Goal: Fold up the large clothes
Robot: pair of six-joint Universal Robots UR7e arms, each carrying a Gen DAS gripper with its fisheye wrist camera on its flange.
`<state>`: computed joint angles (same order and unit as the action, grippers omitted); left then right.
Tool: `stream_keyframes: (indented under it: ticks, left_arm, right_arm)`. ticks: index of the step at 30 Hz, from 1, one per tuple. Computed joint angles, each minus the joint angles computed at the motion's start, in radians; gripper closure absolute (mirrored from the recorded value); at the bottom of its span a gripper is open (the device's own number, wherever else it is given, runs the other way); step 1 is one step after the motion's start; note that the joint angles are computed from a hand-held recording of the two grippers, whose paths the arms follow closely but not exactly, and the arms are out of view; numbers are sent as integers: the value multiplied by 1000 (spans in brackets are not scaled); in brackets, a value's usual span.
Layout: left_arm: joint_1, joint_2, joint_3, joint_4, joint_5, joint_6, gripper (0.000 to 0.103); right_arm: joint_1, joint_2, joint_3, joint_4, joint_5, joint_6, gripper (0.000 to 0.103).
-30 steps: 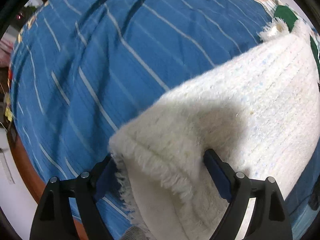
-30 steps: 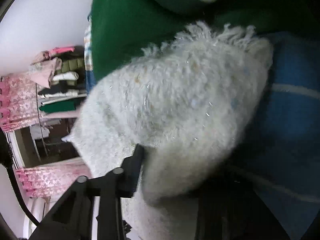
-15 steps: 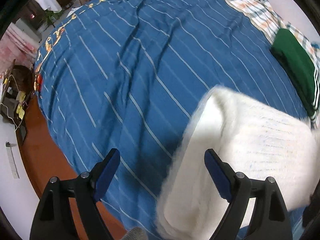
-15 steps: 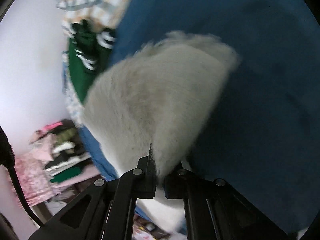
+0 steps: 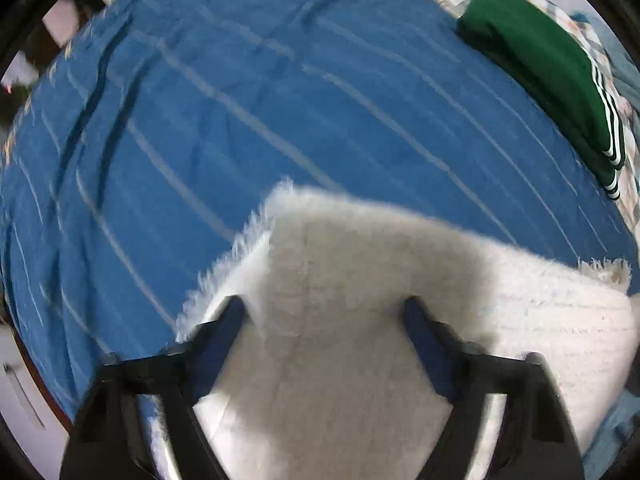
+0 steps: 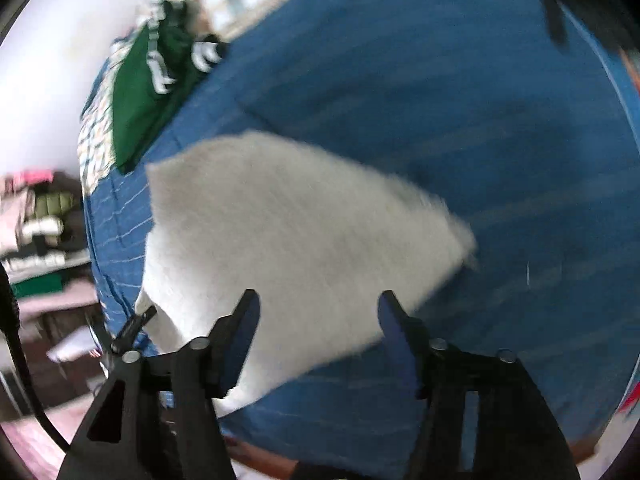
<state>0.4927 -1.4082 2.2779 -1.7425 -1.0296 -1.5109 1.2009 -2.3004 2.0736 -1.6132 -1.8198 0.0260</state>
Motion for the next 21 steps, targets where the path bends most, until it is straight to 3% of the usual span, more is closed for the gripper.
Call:
stream_keyframes:
  ticks: [1, 3, 6, 9, 13, 14, 15, 16, 21]
  left_arm:
    - [-7, -1, -7, 14, 9, 15, 99]
    - [-36, -28, -8, 46, 24, -3, 99]
    - [-92, -93, -5, 122, 28, -74, 99]
    - [-130, -149, -8, 182, 20, -150, 99]
    - [-183, -193, -10, 235, -7, -238, 100]
    - [-192, -203, -3, 237, -15, -255, 100]
    - [-194, -207, 2, 241, -26, -266, 100]
    - [-193, -213, 9, 238, -33, -274, 99]
    - [-198, -238, 47, 228, -69, -320, 99]
  right_arm:
    - [91, 71, -23, -40, -22, 25, 29]
    - [193, 190, -48, -110, -64, 23, 27]
    - [269, 351, -88, -196, -63, -73, 26]
    - [305, 481, -127, -223, -35, -142, 26]
    - [318, 604, -158, -147, -13, -197, 28]
    - [326, 634, -163, -132, -33, -190, 37]
    - [341, 649, -159, -151, -65, -184, 75]
    - [346, 651, -158, -167, -73, -177, 96]
    - [393, 649, -188, -237, -16, -122, 99]
